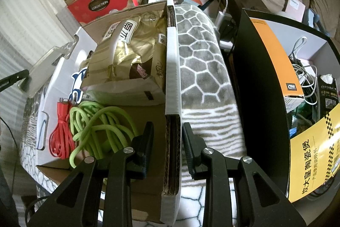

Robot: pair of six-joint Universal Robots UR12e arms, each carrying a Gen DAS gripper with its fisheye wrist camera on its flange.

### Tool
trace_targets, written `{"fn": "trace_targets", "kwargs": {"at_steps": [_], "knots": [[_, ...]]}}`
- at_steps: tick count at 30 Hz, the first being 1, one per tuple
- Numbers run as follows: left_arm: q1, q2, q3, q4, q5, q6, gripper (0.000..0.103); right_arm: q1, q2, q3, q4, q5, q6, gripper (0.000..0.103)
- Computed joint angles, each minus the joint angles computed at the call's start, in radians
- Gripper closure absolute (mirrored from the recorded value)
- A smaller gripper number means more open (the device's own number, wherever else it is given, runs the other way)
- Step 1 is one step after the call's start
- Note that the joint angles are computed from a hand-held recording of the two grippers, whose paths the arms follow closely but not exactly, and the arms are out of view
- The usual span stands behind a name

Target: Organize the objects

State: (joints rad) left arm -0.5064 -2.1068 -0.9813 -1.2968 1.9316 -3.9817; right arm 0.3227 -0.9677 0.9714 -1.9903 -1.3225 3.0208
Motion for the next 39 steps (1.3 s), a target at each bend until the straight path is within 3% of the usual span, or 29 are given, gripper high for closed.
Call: {"fn": "trace_targets", "kwargs": {"at_steps": [11, 14, 16, 18, 22, 27, 34, 39], "knots": [[0.001, 0.055, -0.131, 0.18, -0.123, -0.096, 0.099, 0.003, -0.026, 0.012, -0.064, -0.005, 0.024, 0.071], [0.007, 0.072, -0.175, 0.238, -0.162, -0.147, 0.099, 0.017, -0.036, 0.01, -0.095, -0.033, 0.017, 0.063], [0.008, 0.08, -0.196, 0.263, -0.175, -0.171, 0.099, 0.023, -0.042, 0.011, -0.113, -0.015, 0.001, 0.064], [0.009, 0.088, -0.216, 0.289, -0.186, -0.192, 0.099, 0.038, -0.05, 0.013, -0.141, -0.048, -0.006, 0.064], [0.009, 0.098, -0.241, 0.328, -0.199, -0.229, 0.099, 0.049, -0.051, -0.004, -0.127, 0.073, -0.03, 0.061], [0.005, 0.105, -0.27, 0.379, -0.212, -0.285, 0.099, 0.083, -0.028, -0.048, -0.074, 0.169, -0.066, 0.061], [0.006, 0.121, -0.328, 0.494, -0.249, -0.38, 0.099, 0.12, 0.026, -0.113, 0.08, 0.278, -0.09, 0.062], [0.009, 0.133, -0.366, 0.563, -0.271, -0.428, 0.099, 0.139, 0.048, -0.131, 0.139, 0.298, -0.094, 0.067]]}}
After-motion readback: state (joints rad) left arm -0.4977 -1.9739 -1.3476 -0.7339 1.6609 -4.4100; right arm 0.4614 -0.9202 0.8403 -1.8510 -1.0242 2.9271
